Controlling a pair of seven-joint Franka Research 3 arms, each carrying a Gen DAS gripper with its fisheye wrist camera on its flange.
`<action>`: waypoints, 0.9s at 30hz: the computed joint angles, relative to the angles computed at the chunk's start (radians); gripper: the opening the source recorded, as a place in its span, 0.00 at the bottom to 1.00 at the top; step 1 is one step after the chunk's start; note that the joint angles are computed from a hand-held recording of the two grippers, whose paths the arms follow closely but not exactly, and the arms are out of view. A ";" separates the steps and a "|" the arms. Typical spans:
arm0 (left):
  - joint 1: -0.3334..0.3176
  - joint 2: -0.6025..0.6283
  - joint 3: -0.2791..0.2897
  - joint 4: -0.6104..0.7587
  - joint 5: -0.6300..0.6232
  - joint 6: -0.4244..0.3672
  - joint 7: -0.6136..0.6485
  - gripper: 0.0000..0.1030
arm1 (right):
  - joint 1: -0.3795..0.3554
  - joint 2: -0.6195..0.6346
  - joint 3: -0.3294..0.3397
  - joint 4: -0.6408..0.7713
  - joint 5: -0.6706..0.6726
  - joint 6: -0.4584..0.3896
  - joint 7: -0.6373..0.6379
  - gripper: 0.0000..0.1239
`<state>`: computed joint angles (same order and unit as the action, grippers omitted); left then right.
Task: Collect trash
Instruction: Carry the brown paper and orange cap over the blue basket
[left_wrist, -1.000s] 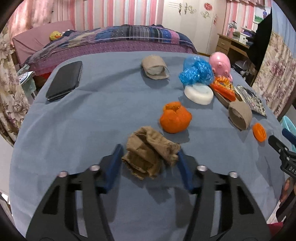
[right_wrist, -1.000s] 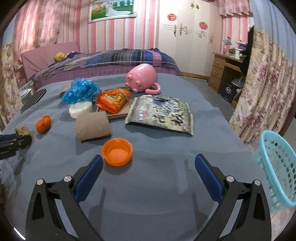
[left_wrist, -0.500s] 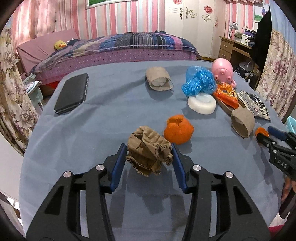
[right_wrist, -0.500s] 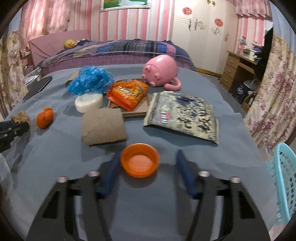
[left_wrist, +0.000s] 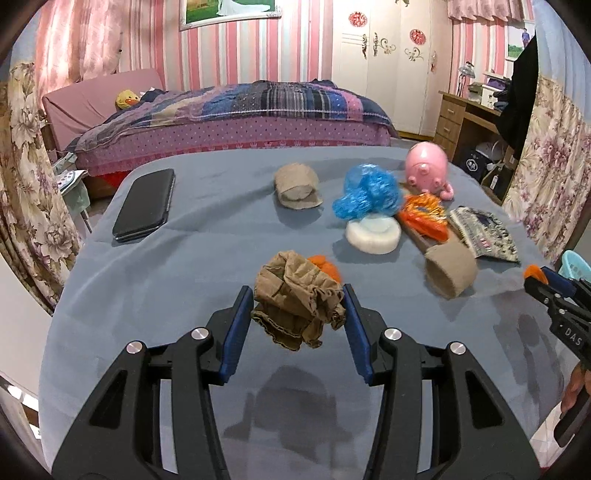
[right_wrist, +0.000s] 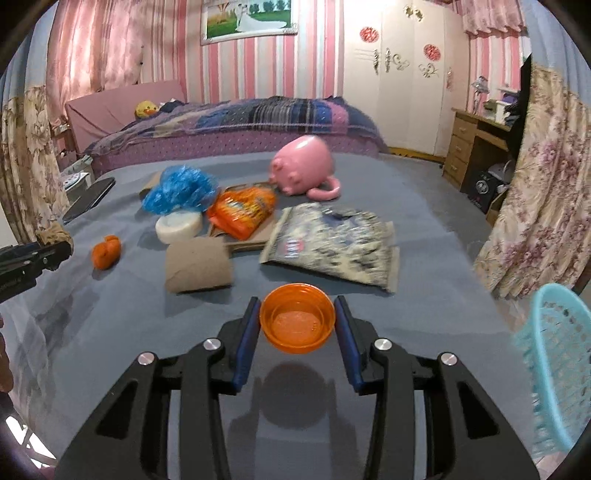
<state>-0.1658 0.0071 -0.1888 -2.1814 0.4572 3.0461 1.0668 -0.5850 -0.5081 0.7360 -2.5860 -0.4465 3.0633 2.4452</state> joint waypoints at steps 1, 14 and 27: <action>-0.003 0.000 -0.002 0.003 0.016 -0.001 -0.015 0.46 | 0.010 -0.013 -0.018 -0.010 0.002 0.000 -0.006 0.33; -0.071 0.020 -0.036 0.073 0.134 -0.016 -0.154 0.46 | 0.093 -0.236 -0.235 -0.178 0.129 -0.017 -0.175 0.33; -0.189 0.092 -0.064 0.189 0.175 -0.045 -0.192 0.46 | 0.067 -0.386 -0.340 -0.297 0.254 -0.029 -0.334 0.33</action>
